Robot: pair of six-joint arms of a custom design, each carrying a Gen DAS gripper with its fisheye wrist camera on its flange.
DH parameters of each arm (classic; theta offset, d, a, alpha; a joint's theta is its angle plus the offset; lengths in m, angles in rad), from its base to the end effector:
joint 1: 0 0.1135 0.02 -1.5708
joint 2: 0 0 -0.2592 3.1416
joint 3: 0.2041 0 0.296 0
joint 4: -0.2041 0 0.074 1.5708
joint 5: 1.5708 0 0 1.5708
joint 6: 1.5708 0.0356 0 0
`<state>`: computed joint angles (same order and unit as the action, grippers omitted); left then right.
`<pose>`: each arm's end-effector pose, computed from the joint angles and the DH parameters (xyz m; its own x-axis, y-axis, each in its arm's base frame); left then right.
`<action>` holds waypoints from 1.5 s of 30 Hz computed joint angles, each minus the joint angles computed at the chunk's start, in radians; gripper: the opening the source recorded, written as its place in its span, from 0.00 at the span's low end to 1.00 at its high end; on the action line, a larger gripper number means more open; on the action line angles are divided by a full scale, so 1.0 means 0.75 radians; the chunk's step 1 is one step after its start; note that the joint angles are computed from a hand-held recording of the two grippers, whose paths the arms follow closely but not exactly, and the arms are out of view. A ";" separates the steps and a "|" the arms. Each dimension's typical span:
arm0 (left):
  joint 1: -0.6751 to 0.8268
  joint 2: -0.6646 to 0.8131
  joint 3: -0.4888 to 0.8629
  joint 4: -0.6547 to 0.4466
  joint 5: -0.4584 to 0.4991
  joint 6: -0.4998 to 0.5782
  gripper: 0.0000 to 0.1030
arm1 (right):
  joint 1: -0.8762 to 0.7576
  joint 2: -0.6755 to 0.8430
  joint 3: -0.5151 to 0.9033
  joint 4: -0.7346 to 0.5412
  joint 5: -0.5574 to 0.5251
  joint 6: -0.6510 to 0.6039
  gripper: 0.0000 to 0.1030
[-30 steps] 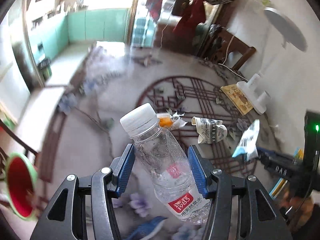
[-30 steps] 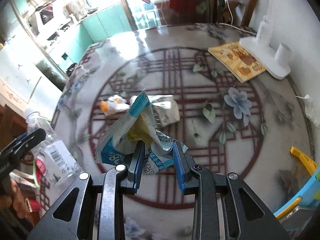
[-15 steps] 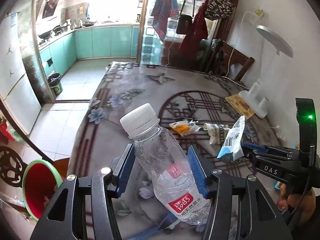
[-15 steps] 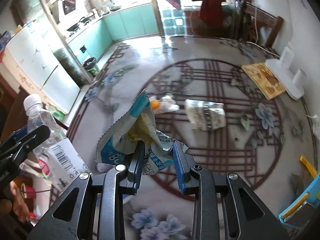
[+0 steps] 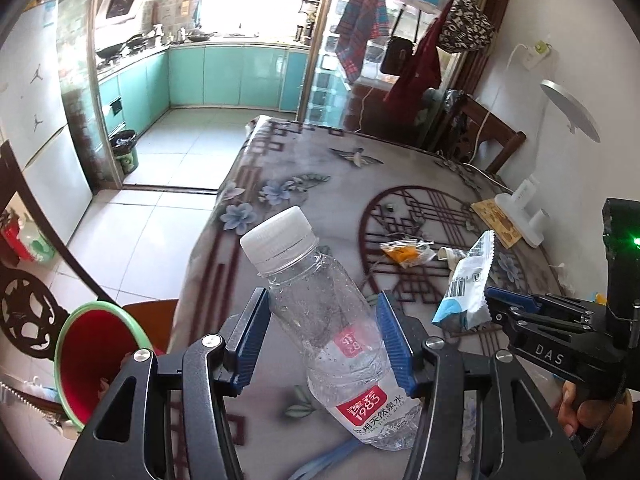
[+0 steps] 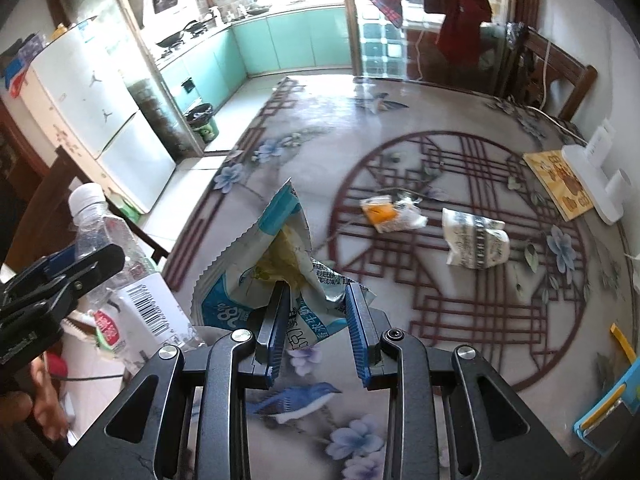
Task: Collect trash
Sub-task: 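Carry wrapper and bottle over the red bucket and open both tools to drop them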
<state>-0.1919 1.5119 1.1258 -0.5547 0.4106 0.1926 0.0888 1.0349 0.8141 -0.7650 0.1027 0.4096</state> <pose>0.3494 -0.0824 0.2325 -0.7009 0.3150 -0.6400 0.5501 0.8099 -0.2038 0.2434 0.0180 0.2402 -0.7744 0.3288 -0.5406 0.3015 0.9429 0.1415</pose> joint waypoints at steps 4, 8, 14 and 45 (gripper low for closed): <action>0.067 0.031 0.024 -0.012 0.020 0.023 0.51 | 0.095 0.059 0.048 0.011 0.038 0.043 0.27; 0.144 0.077 0.057 -0.029 0.032 0.044 0.51 | 0.183 0.139 0.105 0.034 0.056 0.069 0.27; 0.277 0.143 0.106 -0.042 0.040 0.084 0.51 | 0.308 0.295 0.208 0.083 0.070 0.085 0.27; 0.820 0.693 0.593 -0.043 -0.054 0.203 0.52 | 0.661 1.118 0.941 0.152 -0.006 0.037 0.27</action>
<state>0.4234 2.0317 1.5706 -0.5871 0.3704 0.3446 0.5848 1.8734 1.5197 -0.6507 0.0980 0.4372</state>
